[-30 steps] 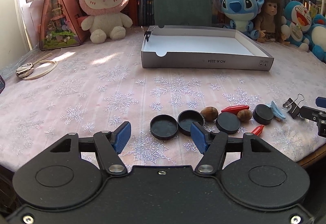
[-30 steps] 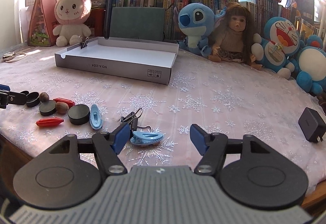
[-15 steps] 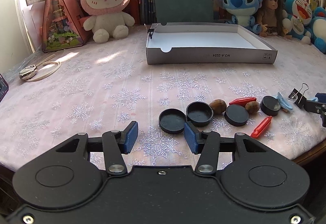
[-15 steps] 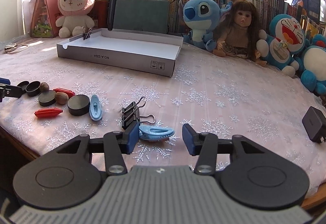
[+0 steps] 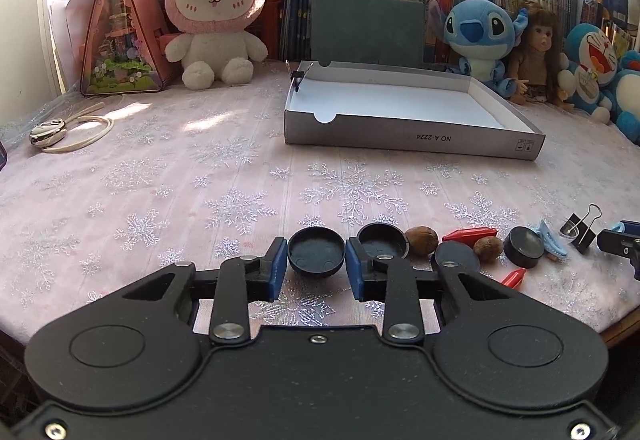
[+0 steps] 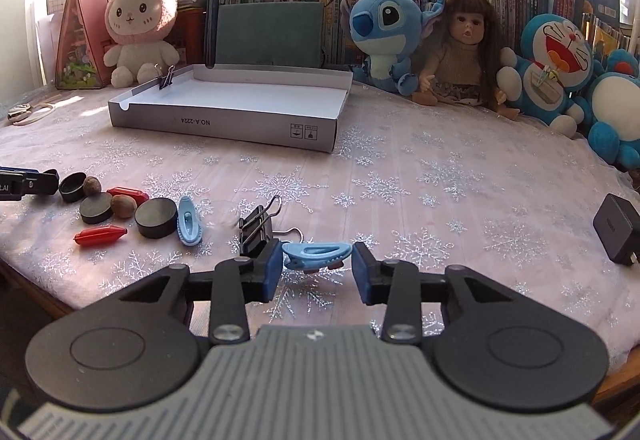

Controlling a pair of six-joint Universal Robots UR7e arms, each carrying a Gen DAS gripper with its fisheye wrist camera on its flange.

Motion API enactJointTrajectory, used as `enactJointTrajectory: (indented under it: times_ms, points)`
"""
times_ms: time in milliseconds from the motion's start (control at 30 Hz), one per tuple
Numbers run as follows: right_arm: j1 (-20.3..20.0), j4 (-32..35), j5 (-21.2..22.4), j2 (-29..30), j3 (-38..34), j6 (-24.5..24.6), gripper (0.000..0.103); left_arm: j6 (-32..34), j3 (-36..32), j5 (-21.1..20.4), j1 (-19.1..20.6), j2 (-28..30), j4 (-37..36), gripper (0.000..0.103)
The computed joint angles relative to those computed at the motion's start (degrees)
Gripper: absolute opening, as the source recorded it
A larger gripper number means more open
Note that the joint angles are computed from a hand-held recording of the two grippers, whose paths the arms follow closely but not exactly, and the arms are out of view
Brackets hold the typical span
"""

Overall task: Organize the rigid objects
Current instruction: 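Grasp a black round lid with the left gripper while the right gripper grasps the blue clip, then carry the lid and blue clip into the white tray and release both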

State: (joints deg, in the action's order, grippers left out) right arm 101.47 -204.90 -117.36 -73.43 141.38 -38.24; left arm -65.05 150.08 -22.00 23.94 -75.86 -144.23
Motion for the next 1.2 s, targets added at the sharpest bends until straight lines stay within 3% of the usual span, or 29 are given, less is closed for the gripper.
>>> enactJointTrajectory:
  times_ms: [167, 333, 500, 667, 767, 967, 1200]
  points:
    - [0.1, 2.5, 0.2, -0.7, -2.1, 3.4, 0.044, 1.5, -1.2, 1.7, 0.6, -1.1, 1.0, 0.030]
    - [0.6, 7.3, 0.9, -0.5, -6.0, 7.3, 0.044, 13.1, -3.3, 1.5, 3.4, 0.1, -10.7, 0.030]
    - [1.2, 16.1, 2.7, 0.7, -12.6, 12.2, 0.044, 28.2, -8.2, -2.8, 7.4, 3.4, -25.3, 0.030]
    - [2.0, 25.4, 2.8, 4.1, -20.8, 16.1, 0.044, 38.5, -15.6, -8.2, 11.8, 6.7, -30.6, 0.030]
    - [2.2, 31.9, 2.5, 6.8, -26.3, 19.8, 0.044, 43.0, -20.6, -9.7, 14.3, 9.6, -30.4, 0.030]
    - [2.5, 46.0, -0.6, 14.0, -37.1, 27.9, 0.044, 43.7, -31.9, -18.4, 21.8, 13.7, -21.5, 0.030]
    - [3.3, 49.4, -5.5, 20.3, -42.5, 29.9, 0.044, 45.7, -37.9, -17.0, 25.7, 19.4, -17.4, 0.030]
